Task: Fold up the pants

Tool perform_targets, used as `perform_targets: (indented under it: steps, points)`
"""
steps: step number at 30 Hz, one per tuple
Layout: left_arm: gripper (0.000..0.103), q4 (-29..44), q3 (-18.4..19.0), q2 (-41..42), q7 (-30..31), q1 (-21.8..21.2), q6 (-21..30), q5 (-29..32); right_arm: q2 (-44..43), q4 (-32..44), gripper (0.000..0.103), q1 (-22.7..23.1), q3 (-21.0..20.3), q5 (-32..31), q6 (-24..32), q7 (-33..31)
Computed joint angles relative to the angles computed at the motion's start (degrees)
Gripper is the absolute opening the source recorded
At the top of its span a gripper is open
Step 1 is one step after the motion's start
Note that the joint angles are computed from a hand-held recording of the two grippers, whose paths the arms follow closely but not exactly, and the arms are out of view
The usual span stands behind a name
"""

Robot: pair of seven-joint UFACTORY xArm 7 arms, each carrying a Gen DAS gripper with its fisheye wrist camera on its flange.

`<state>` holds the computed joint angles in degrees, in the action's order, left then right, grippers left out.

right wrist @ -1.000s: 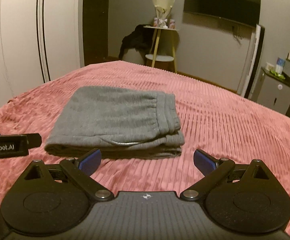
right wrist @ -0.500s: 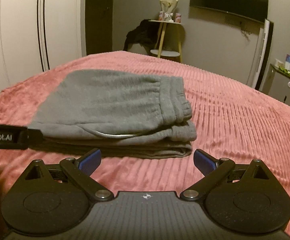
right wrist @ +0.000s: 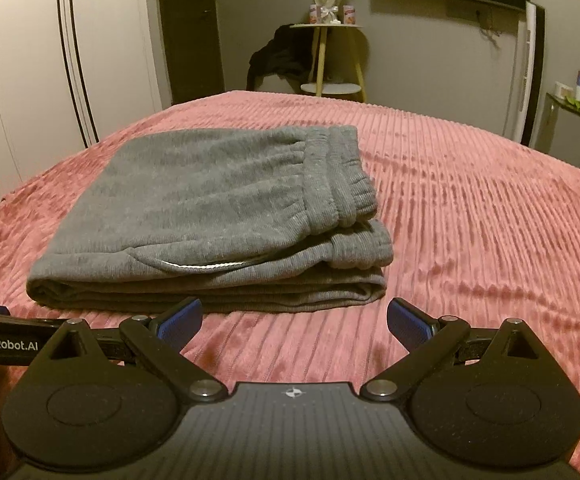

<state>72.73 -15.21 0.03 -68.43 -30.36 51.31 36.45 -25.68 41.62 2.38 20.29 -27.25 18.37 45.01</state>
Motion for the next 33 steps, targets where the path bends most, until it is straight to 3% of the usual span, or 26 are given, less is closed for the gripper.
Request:
perform_targets:
  steps: [33]
  points:
    - [0.103,0.8,-0.1,0.2,0.9,-0.4,2.2,-0.8,-2.2,-1.0,0.099,0.3,0.3,1.0,1.4,-0.2]
